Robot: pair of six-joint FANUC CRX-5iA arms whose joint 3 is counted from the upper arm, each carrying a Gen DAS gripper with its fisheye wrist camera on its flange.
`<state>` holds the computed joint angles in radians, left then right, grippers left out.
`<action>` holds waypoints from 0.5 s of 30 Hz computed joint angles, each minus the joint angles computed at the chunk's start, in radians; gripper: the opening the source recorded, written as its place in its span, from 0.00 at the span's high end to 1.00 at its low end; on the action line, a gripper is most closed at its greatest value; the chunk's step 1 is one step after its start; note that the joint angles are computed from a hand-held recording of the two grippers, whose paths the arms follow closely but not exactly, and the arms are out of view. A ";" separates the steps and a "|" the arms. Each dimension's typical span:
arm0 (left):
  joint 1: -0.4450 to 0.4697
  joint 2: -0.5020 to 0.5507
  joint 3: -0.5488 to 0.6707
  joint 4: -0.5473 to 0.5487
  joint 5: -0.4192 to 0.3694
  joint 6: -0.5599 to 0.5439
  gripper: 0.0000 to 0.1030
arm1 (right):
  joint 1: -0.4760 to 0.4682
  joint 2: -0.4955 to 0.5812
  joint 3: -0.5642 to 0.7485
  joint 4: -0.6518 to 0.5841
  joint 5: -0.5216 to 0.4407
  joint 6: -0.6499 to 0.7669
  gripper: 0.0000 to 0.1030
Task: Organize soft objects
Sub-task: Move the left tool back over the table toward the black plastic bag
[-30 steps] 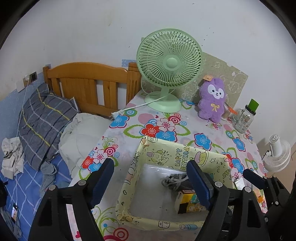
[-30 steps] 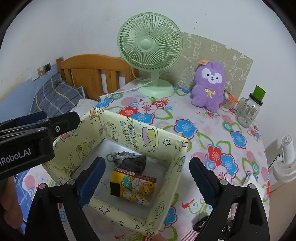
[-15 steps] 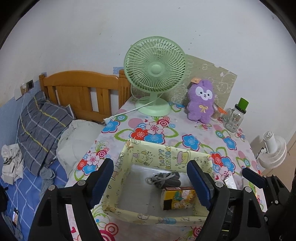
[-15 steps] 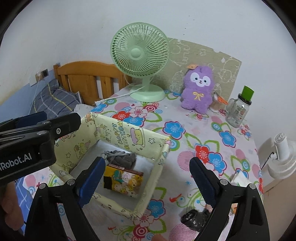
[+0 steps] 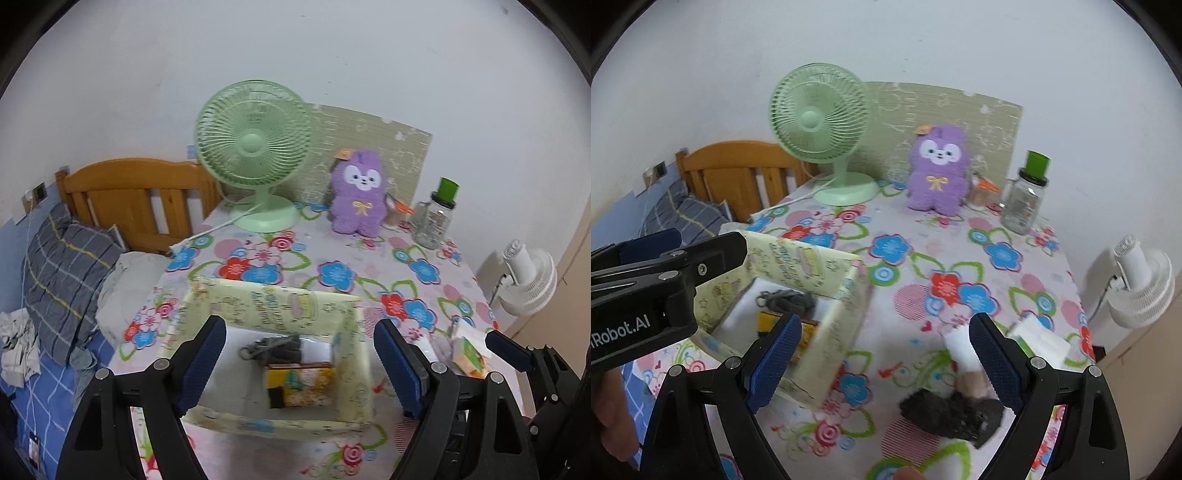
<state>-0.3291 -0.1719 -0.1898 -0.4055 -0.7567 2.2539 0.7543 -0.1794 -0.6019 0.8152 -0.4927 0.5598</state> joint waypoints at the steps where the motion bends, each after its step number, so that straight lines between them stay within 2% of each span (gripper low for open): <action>1: -0.009 0.006 0.007 0.000 -0.002 -0.003 0.18 | -0.008 -0.009 -0.007 -0.001 -0.001 -0.003 0.09; 15: -0.117 0.089 0.088 -0.010 -0.015 -0.003 0.16 | -0.088 -0.101 -0.090 -0.011 -0.014 -0.029 0.09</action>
